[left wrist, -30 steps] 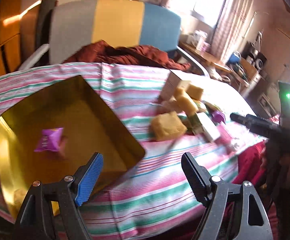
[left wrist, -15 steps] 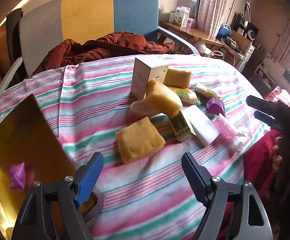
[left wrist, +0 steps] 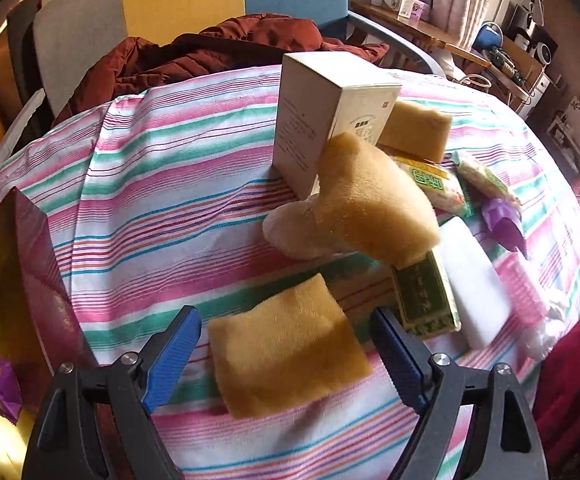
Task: Organize objects
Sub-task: 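Move the left tool back to the items and grasp a yellow sponge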
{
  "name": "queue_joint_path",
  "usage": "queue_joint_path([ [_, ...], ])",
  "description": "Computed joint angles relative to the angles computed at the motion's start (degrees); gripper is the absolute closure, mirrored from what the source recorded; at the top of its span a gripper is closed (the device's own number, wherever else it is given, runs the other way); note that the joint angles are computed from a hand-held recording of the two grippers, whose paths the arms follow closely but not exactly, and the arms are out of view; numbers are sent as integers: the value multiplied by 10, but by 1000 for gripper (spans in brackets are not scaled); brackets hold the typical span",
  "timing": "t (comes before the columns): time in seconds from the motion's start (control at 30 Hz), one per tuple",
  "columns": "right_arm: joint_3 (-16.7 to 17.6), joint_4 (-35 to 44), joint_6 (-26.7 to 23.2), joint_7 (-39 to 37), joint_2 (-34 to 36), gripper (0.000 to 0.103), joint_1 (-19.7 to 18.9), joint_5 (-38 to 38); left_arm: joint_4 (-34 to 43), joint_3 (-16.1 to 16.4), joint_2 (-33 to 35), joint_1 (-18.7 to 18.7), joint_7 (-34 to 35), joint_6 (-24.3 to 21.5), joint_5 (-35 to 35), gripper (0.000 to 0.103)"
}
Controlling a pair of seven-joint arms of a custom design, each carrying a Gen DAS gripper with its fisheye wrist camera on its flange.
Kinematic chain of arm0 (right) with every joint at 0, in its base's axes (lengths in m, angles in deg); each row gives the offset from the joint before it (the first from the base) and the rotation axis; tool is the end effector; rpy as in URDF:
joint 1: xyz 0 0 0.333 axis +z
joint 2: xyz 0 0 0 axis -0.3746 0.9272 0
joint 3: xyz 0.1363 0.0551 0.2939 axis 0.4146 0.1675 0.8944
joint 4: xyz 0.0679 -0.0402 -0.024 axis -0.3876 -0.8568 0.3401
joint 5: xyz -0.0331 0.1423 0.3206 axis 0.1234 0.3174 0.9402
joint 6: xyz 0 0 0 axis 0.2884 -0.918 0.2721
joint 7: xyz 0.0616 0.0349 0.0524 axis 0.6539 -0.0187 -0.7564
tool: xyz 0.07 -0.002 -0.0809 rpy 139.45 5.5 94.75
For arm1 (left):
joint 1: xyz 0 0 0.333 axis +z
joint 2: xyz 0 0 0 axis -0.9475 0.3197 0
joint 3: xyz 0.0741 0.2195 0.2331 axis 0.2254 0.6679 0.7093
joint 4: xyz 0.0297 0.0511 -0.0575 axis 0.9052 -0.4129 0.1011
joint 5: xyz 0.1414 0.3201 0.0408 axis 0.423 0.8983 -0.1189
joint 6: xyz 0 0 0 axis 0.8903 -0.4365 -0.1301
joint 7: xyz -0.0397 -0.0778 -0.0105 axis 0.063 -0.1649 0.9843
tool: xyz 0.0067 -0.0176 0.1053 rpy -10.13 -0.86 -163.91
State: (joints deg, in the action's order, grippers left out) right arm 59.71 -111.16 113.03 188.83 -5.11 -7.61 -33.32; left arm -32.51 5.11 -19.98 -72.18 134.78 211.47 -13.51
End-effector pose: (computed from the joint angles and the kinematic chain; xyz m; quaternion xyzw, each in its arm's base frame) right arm 0.6309 0.2576 0.5483 -0.5915 0.6836 -0.0852 0.4190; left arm 0.6875 -0.0403 0.5008 -0.6854 0.6935 -0.1733 0.1387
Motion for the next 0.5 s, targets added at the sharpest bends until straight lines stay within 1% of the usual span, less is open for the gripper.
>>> queue_joint_path([
  [0.07,11,-6,13,-4,-1,0,-12,21,5,2,7,-3,-8,-7,3,26],
  [0.1,18,-8,16,-9,-1,0,-19,33,0,6,7,-7,-16,-4,11,28],
  [0.13,25,-8,18,-15,1,0,-25,45,-14,4,3,-5,-13,12,8,29],
  [0.23,19,-13,30,-8,-1,0,-22,50,-57,5,-15,-6,-11,55,13,33],
  [0.3,10,-18,38,7,-4,0,-16,43,-74,7,-26,-9,-12,66,20,35],
  [0.33,13,-19,41,8,-3,0,-20,47,-89,7,-35,-10,-14,78,21,36],
  [0.4,11,-17,34,16,-3,0,-20,45,-133,-4,-61,-3,9,116,11,36],
  [0.43,9,-14,28,20,-2,0,-19,42,-149,-6,-70,-4,22,123,12,36],
  [0.47,12,-9,21,18,1,0,-21,43,-163,-5,-78,-6,26,129,15,36],
  [0.5,18,-4,13,12,3,0,-26,48,-186,-7,-92,-6,35,143,15,36],
])
